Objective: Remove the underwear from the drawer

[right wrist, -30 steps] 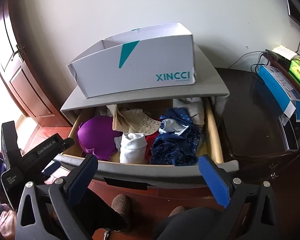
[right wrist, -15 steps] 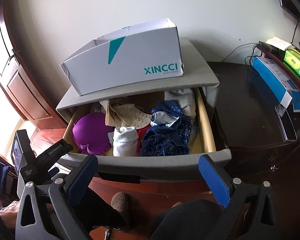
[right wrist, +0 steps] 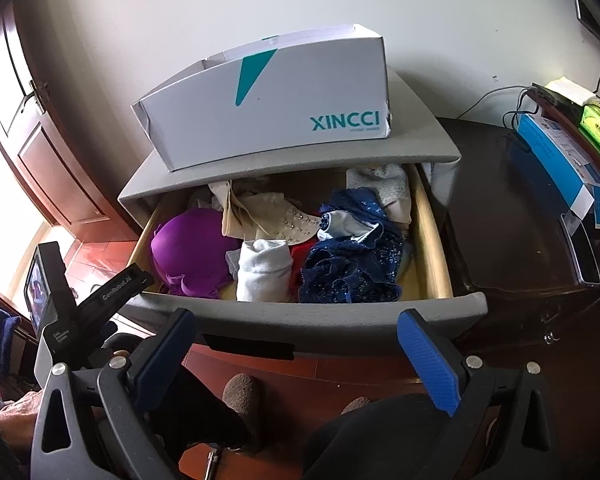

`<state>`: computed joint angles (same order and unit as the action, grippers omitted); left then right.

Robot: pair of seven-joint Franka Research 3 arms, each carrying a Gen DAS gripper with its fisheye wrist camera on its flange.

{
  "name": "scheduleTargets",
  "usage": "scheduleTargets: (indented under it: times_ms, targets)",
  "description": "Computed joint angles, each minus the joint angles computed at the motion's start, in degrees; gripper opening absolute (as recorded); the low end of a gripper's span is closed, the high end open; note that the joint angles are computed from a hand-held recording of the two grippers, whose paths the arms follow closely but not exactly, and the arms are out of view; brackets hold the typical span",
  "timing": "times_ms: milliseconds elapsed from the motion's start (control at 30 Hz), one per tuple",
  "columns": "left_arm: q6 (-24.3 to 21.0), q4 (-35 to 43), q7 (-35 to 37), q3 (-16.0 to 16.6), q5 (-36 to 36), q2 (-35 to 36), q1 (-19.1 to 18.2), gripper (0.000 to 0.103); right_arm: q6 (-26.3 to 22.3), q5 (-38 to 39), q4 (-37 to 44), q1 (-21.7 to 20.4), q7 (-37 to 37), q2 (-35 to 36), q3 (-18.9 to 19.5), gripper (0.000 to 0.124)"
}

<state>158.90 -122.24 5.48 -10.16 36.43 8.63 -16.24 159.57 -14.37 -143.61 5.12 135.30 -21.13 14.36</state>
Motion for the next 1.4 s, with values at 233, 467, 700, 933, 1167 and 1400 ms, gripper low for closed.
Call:
scheduleTargets:
  times_ms: [233,467,700,933,1167,1400]
  targets:
    - [2.8,-1.9,4.8,-0.1,-5.2,0.0,1.8,0.103,-2.4,-1.1,3.1,1.0,-2.3,2.9,-0.6,0.103]
    - [2.0,-0.4,6.0,0.5,-5.0,1.3,1.4,0.103,-5.4,1.5,8.7,3.6,-5.5,9.1,-4.6,0.103]
    - [1.8,-0.1,5.3,1.1,-3.1,1.4,0.5,0.103,-7.4,6.5,16.7,7.6,-13.4,19.0,-8.0,0.101]
    - [-0.3,1.4,4.4,0.6,-1.3,1.5,-0.4,0.103,-13.8,10.4,25.9,10.6,-21.7,28.3,-10.9,0.077]
    - [1.4,1.1,4.8,0.8,-0.3,1.7,-0.3,0.103,-19.5,11.5,32.7,11.8,-24.9,34.2,-12.5,0.077]
    - [1.5,1.3,5.3,0.8,0.7,1.7,-0.4,0.103,-24.3,14.8,38.9,12.4,-30.0,38.0,-12.4,0.044]
